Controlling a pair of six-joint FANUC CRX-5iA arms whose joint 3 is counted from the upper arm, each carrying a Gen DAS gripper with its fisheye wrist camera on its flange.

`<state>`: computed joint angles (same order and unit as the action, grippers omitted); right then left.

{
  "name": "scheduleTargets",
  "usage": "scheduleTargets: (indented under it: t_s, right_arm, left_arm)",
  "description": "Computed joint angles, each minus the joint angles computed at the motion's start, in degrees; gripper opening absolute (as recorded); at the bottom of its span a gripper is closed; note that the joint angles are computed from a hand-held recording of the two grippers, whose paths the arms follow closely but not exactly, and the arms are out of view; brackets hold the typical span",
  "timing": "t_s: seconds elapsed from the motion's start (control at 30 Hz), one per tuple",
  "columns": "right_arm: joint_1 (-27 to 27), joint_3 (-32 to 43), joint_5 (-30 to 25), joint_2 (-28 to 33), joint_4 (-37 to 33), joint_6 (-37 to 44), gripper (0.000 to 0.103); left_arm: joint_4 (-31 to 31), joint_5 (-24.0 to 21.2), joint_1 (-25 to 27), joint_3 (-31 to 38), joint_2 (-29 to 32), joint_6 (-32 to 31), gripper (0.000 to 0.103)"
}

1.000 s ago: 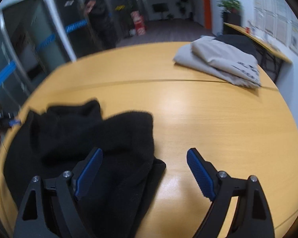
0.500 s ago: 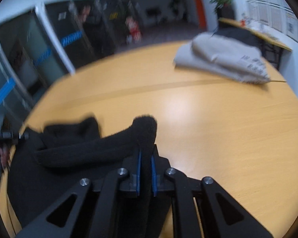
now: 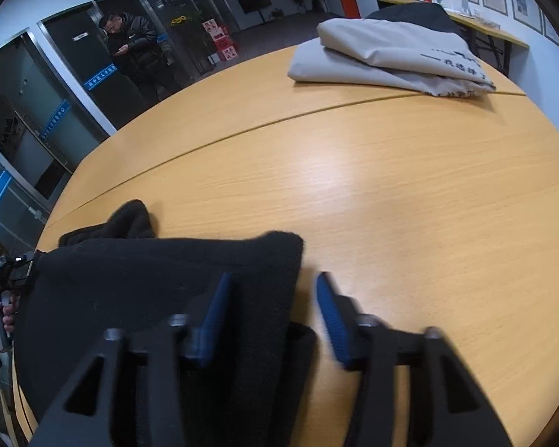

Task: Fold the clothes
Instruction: 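Lift the hem with both grippers and fold it over toward the collar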

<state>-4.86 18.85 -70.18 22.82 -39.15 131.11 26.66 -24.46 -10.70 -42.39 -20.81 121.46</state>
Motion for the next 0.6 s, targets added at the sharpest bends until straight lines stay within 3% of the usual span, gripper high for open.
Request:
scheduleTargets:
  t_s: [0.03,0.17,0.3,0.37,0.4,0.43,0.47,0.53,0.6]
  right_arm:
    - [-0.8,-0.5,0.6,-0.9,-2.0,1.5,0.007]
    - [-4.3,-1.7,1.8,-4.0,-9.2,5.5,0.006]
    - [-0.4,-2.2,3.9,-2.2,0.6,1.3,0.006]
    - [1.4,-3.2,5.2,-2.2,4.0,-0.7,0.008]
    - [2.3,-3.9,6.0,-2.6,5.5,-1.5,0.01]
    - [2.8,-4.7,6.9,-3.3,7.0,-2.4,0.017]
    - [3.4,-5.7,8.0,-4.1,8.7,-3.3,0.032]
    - [2.8,-6.0,7.7,-5.4,9.0,-4.8,0.068]
    - [0.0,-6.6,6.0,-7.7,6.3,-5.1,0.071]
  left_arm:
    - [-1.4,-0.7,-0.2,0.8,0.5,1.0,0.01]
    - [-4.5,7.3,-1.8,-1.8,-3.6,3.2,0.008]
    - [-11.5,2.2,-1.8,1.9,-0.2,9.7,0.012]
    - [-18.4,-2.9,-2.7,6.4,2.1,15.5,0.03]
    - [-20.7,-4.3,-3.2,7.8,2.3,18.0,0.035]
    - [-22.8,-5.7,-3.8,9.0,2.4,20.1,0.042]
    - [-24.6,-6.9,-4.4,9.9,2.0,21.5,0.055]
    - [-28.4,-10.3,-5.8,12.0,0.7,23.3,0.061]
    - [-30.9,-11.7,-8.2,14.4,0.7,22.8,0.065]
